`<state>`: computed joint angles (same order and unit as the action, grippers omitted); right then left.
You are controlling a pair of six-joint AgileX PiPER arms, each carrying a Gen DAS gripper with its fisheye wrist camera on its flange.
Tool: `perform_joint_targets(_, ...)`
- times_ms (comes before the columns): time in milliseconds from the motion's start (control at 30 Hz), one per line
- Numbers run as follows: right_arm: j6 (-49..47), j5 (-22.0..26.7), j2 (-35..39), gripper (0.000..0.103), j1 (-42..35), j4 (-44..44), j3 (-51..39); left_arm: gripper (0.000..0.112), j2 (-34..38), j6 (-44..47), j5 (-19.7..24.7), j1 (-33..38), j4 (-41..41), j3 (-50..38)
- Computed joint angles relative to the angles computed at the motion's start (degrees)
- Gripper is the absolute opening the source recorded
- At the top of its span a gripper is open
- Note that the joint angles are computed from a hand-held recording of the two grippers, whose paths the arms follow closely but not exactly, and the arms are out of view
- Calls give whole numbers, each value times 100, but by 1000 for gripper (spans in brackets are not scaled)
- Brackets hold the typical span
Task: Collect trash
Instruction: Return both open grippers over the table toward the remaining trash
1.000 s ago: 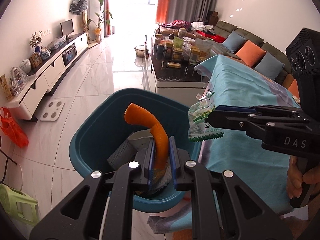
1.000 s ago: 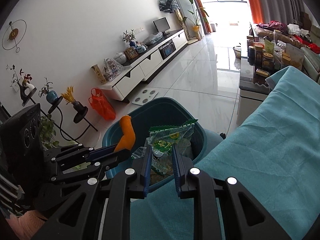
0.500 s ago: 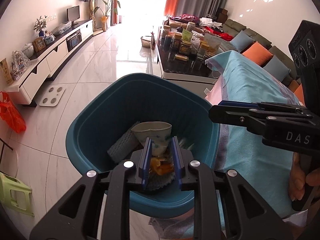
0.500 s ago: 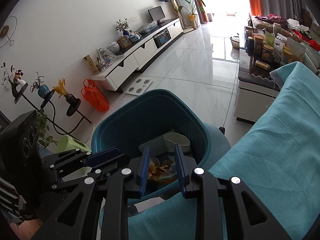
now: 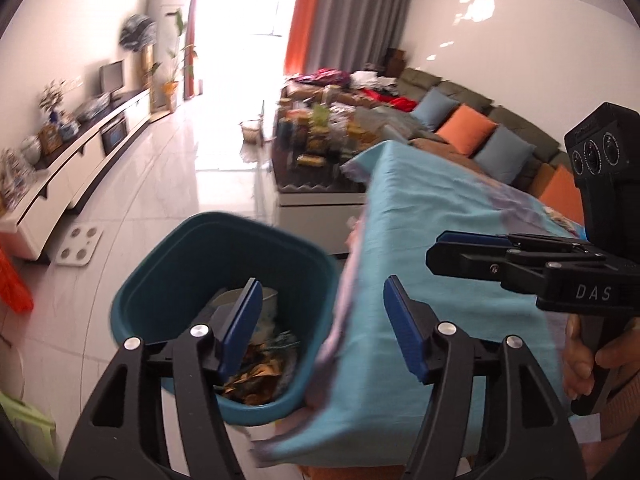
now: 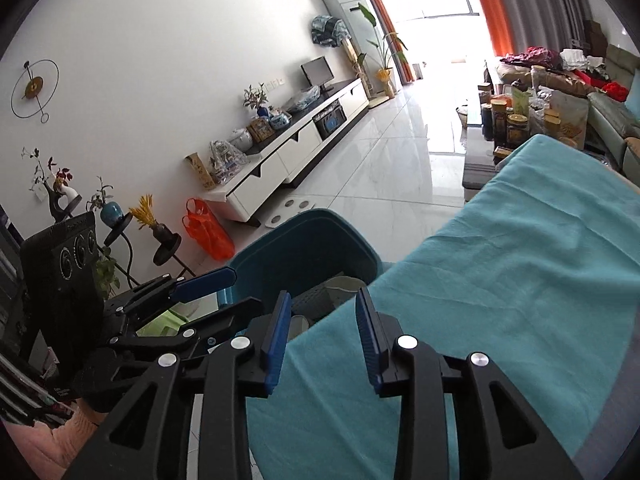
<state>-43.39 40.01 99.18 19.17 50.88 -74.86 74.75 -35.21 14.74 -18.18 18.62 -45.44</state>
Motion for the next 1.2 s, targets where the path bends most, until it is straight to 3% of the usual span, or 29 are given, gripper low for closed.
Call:
perform_joint_targets(233, -921, -119, -1466, 36, -1339, 706, 1473, 65, 606, -893, -110, -1430, 790, -716)
perform_joint_targets(500, -1374, 79, -2340, 38, -3342, 633, 2321, 65, 1978, 63, -25, -2583, -101, -2161)
perform_joint_targets(567, -1626, 210, -2417, 44, -4028, 703, 2453, 65, 2370, 483, 124, -2819, -430, -2673)
perform_joint_targets(833, -2056, 80, -2095, 51, -6086, 685, 2416, 66, 3799, 1516, 979, -3403, -1180, -4753)
perform_joint_targets(1000, -2388, -95, -1505, 52, -6496, 802, 2063, 65, 4613, 1569, 1663, -3554, -1152, -6050)
perform_joint_targets(1200, -2336, -113, -1158, 55, -6756, 857, 1796, 60, 5170, 1674, 2412, -3505, -1312, -7019)
